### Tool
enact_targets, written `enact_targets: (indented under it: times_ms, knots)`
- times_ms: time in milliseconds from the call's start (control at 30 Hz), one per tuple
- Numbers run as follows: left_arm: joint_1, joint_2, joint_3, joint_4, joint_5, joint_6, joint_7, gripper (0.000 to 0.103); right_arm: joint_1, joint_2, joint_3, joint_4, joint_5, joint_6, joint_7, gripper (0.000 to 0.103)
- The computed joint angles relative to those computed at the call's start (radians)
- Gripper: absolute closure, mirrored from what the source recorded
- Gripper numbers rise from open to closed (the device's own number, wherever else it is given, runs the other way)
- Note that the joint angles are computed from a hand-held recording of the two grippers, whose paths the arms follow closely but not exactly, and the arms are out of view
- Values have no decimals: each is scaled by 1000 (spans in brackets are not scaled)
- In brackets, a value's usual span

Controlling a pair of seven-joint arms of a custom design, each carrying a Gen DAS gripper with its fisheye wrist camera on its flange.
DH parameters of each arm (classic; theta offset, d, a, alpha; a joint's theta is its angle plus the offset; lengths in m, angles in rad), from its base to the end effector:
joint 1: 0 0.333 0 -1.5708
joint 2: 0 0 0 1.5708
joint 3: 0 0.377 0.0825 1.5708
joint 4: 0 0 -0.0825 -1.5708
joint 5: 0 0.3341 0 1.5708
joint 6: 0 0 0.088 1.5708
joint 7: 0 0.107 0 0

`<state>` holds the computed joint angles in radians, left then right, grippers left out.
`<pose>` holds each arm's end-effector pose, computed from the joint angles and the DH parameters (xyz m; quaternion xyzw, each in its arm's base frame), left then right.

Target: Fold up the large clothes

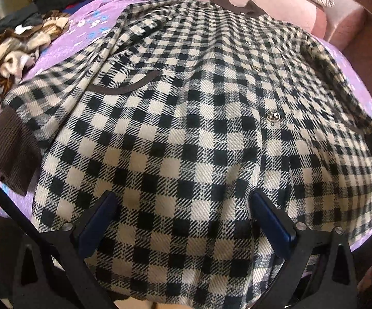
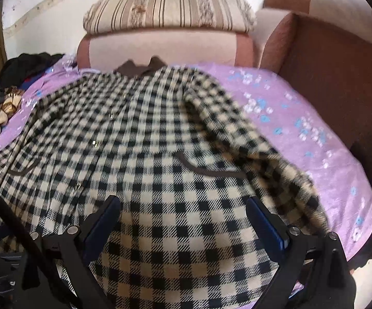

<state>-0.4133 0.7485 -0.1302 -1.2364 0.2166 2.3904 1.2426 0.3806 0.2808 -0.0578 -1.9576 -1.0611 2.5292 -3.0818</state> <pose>0.6854 -0.3701 0.4335 -0.5843 0.7840 -0.1750 0.1156 0.5734 0.2049 0.4489 -0.4777 0.7944 -0.3248 0.1878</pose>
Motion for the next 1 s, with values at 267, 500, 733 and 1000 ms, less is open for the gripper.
enact_targets:
  times_ms: [267,500,733,1000]
  knots:
    - [8,-75,16,-84,31,132,-25,0,-35,2,10,-17,122,87,-93,3]
    - [85,-83,11,-42,10,198,62,23,-3,-5,-13,-24,135,91,-110,3]
    - [116,16,76,163,36,29,75,23,-9,-2,-5,-28,173,97,-137,3]
    - [142,58,22,157,14,4,280,68,10,18,-8,-5,209,83,-192,3]
